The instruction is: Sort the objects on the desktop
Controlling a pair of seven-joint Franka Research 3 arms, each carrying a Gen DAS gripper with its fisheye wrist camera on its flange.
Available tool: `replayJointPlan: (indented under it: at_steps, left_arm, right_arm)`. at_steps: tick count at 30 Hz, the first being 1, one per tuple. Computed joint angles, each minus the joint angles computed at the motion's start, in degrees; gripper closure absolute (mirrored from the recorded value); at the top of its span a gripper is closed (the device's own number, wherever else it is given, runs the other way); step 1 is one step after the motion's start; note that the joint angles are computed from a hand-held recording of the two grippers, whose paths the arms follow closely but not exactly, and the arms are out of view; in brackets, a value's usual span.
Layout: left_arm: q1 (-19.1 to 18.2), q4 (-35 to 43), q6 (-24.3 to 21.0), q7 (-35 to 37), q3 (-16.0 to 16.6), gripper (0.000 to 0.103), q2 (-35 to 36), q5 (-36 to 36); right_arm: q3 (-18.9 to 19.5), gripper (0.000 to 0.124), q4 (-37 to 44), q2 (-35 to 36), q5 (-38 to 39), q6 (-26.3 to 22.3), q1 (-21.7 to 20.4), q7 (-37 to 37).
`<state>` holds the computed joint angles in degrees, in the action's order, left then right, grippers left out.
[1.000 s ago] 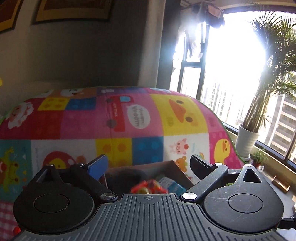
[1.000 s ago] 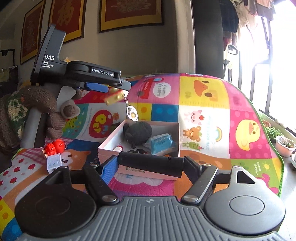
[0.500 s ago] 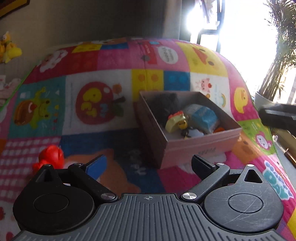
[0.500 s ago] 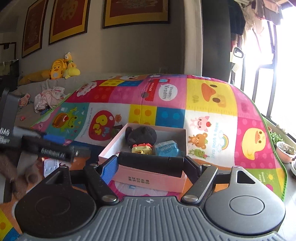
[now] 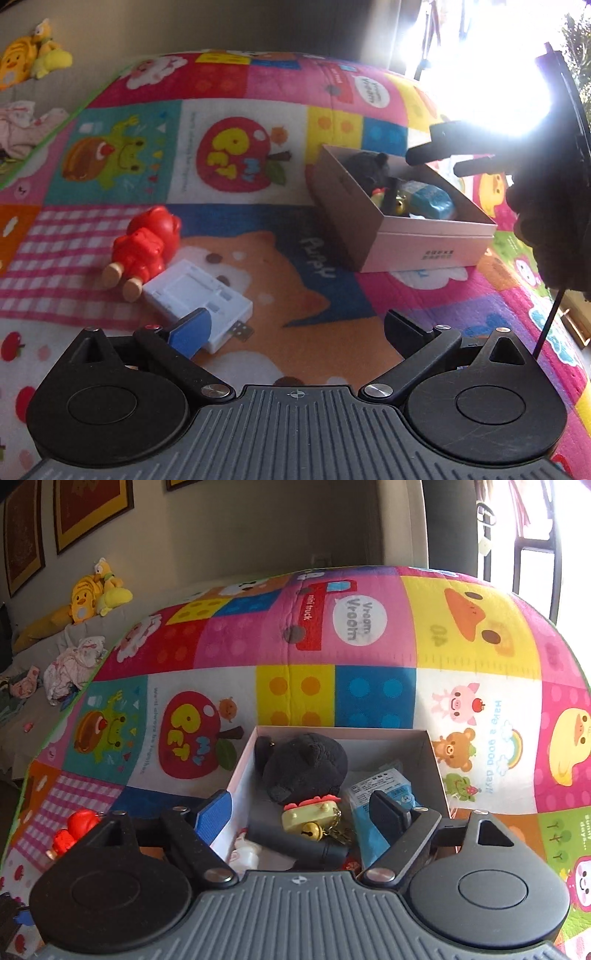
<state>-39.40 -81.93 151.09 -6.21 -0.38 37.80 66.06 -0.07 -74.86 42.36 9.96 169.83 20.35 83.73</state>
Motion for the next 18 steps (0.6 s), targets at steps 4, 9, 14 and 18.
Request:
replayJointPlan:
  at_steps: [4,9,14,18]
  left_arm:
    - [-0.2,-6.0,-1.8,-5.3,0.9,0.0,-3.9,2.9]
    - [1.9,-11.8,-7.8,-11.5,-0.7,0.0,-8.5,4.3]
    - [4.6,-13.9,-13.6,-11.7,-3.4,0.0,-10.7,3.8]
    - [5.9,-14.8,-17.3,-9.5,-4.8,0.0,-11.8,3.1]
  right_arm:
    - [-1.0,0.041,-6.0,-2.7,-1.6,2.2,1.7,-0.8]
    - [7.2,0.037,-17.4,-8.3,-2.0,8.0,-1.2,-11.3]
    - [20.1,0.037,-21.5,-8.7,1.1,3.6,-7.2,-24.8]
    - [16.0,0.037,-18.3,-5.6,0.8,3.0,-0.1,-25.7]
